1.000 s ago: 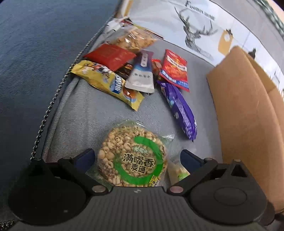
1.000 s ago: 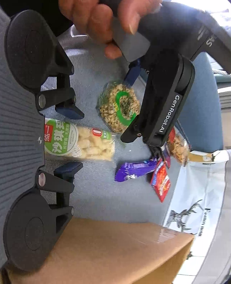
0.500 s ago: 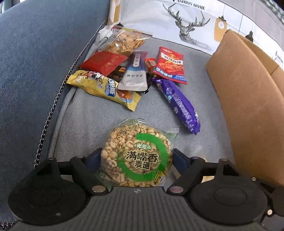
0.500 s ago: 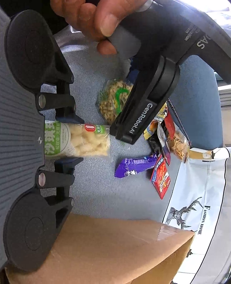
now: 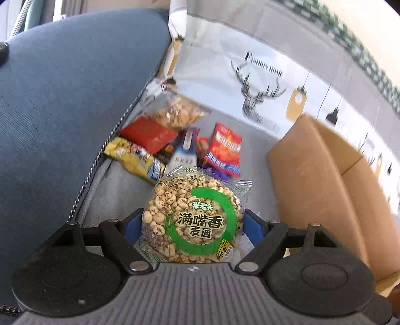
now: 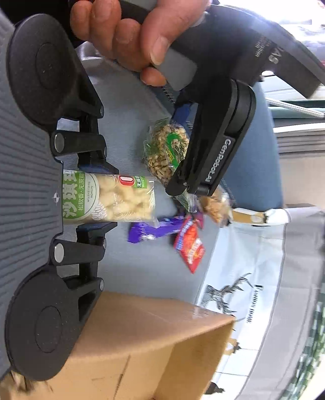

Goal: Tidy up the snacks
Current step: 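Close the left gripper on the peanut bag while the right gripper grasps the wafer pack, then carry the peanut bag and wafer pack over the cardboard box with both tools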

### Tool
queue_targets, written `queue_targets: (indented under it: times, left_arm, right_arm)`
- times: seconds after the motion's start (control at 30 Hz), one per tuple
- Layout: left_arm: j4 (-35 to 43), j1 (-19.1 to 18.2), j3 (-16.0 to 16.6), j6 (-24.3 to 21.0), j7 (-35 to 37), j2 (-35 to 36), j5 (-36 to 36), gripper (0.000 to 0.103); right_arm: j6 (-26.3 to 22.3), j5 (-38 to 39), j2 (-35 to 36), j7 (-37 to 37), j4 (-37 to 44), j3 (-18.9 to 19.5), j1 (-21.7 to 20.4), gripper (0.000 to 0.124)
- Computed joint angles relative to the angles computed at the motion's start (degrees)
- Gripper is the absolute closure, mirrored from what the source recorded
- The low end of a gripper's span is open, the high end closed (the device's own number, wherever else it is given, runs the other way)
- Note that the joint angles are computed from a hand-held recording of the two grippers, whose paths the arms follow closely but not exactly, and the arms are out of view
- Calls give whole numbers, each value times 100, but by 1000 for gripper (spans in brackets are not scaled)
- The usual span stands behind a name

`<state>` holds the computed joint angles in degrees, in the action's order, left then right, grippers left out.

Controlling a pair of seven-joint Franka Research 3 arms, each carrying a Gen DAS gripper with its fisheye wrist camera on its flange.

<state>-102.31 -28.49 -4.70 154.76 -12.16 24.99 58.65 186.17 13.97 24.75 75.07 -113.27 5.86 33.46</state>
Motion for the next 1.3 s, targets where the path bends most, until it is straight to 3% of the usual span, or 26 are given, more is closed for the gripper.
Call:
queue_targets:
  times: [0.17, 0.3, 0.53, 0.63, 0.73, 0.9, 1.03, 1.13, 1.2, 1.3]
  left_arm:
    - [-122, -104, 188, 339, -998, -204, 675, 18]
    - [-18, -93, 150, 421, -1471, -229, 1126, 18]
    - [539, -191, 93, 544, -1825, 51, 1709, 18]
    - [933, -275, 67, 559, -1641, 302, 1730, 18]
    - [1319, -411, 117, 634, -1458, 554, 1724, 18]
    - [2042, -710, 391, 988, -1566, 1019, 1897, 18]
    - [2719, -984, 601, 1051, -1529, 1443, 1959, 18]
    - [3336, -1197, 837, 1233, -1707, 1812, 2121, 18]
    - [3894, -1237, 847, 1257, -1406, 2166, 1896, 18]
    - [4884, -1105, 550, 1218, -454, 2855, 1071, 18]
  right_arm:
    - [325, 72, -241, -9, -172, 196, -184, 86]
    - [557, 54, -466, -46, -344, 495, -534, 86]
    - [672, -70, -841, 157, -360, 859, -1258, 86]
    - [769, -325, -920, 287, -259, 1130, -1828, 86]
    - [923, -519, -944, 302, -151, 937, -2004, 86]
    - [1198, -133, -802, 343, -87, 242, -1823, 86]
    - [932, 46, -791, 589, -160, 164, -1992, 86]
    - [1078, -155, -754, 646, -172, 313, -2270, 86]
    - [1092, -107, -753, 544, -186, 128, -2149, 86]
    - [1059, -117, -778, 524, -221, 98, -2178, 86]
